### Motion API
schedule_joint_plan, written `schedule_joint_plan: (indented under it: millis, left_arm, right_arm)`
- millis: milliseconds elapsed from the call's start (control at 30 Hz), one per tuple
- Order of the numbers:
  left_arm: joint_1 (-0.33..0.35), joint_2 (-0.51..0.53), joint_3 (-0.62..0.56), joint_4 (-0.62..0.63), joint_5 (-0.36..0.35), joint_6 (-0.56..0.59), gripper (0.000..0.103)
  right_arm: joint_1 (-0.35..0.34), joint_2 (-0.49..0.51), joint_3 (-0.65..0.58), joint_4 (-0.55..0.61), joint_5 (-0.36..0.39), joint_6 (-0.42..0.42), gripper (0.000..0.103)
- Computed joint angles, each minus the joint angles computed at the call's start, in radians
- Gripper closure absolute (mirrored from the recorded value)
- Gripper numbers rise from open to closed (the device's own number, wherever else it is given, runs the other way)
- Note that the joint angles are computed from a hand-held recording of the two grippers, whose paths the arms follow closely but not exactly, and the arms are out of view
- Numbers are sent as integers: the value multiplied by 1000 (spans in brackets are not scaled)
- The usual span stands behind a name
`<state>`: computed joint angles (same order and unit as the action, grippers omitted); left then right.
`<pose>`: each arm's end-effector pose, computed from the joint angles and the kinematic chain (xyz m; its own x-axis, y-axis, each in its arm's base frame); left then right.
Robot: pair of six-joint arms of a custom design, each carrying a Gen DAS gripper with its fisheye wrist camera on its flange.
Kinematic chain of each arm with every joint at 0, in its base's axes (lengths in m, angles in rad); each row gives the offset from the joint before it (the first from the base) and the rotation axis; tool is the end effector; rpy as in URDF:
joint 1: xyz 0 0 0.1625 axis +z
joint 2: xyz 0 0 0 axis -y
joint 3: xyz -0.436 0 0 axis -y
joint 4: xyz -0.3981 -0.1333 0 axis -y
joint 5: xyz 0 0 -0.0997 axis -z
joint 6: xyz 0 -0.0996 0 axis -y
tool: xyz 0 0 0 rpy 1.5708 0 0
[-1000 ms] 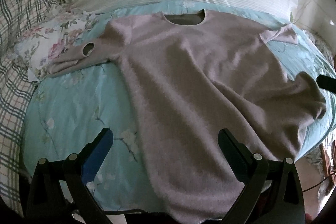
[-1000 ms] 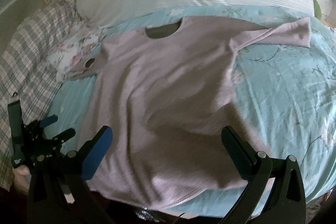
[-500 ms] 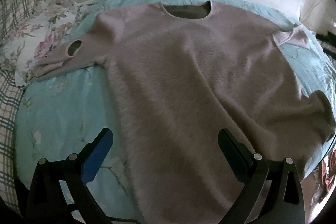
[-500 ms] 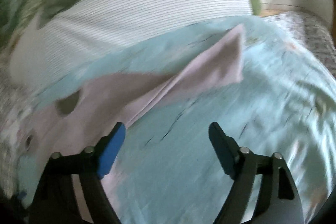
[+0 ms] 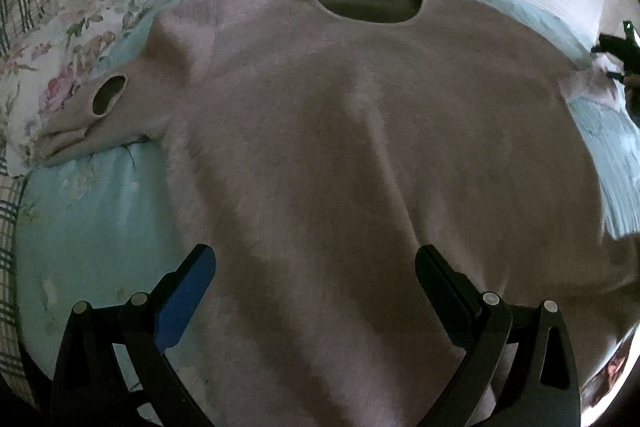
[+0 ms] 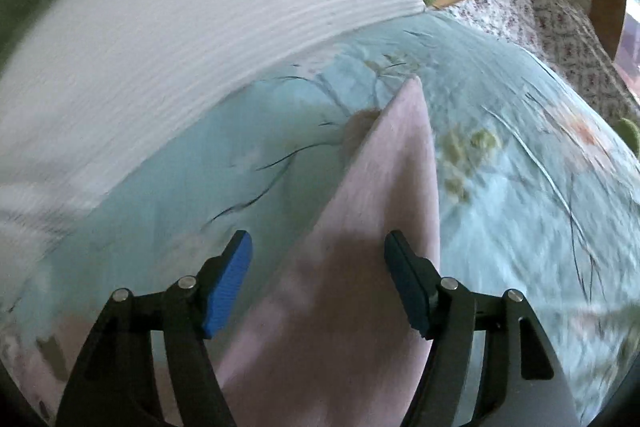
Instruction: Fold small clothes
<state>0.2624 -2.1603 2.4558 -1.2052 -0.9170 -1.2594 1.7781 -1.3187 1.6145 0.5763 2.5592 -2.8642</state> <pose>-0.1125 -0.2310 0.2854 -0.6782 0.0697 -0.7315 0.3809 0.8847 -0.2689 0.1413 -0.4285 0.3626 -0.6672 0.6019 0.4389 0.0261 0.6077 -0.7937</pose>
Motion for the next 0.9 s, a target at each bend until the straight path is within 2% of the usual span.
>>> schedule_joint_plan:
  millis: [33, 67, 100, 167, 267, 400, 500, 633, 800, 900]
  left_arm:
    - [17, 5, 0, -15, 2, 10, 3]
    - [30, 8, 1, -28, 5, 21, 3]
    - [41, 12, 2, -43, 8, 34, 3]
    - [48, 13, 3, -57, 12, 52, 3]
    - [47, 1, 7, -56, 20, 59, 3]
    - [35, -27, 7, -62, 19, 48, 3]
    - [20, -60, 3, -70, 15, 37, 3]
    - [-7, -114, -8, -35, 22, -3, 3]
    - [-20, -193, -26, 30, 31, -49, 3]
    - [-5, -240, -32, 21, 39, -43, 3]
  right_arm:
    - [-11, 8, -10, 4, 13, 4, 54]
    - [-12, 11, -13, 0, 34, -2, 74]
    - [-12, 5, -7, -10, 36, -12, 80]
    - [-5, -46, 34, -60, -30, -34, 99]
    - [47, -91, 90, -109, -132, -70, 99]
    - [159, -50, 114, -114, -255, -45, 99]
    - [245, 33, 103, -130, -363, -25, 99]
    - [348, 202, 34, -155, -525, -3, 99]
    - [423, 408, -91, -144, -692, -45, 99]
    - [459, 524, -151, -116, -754, -60, 99]
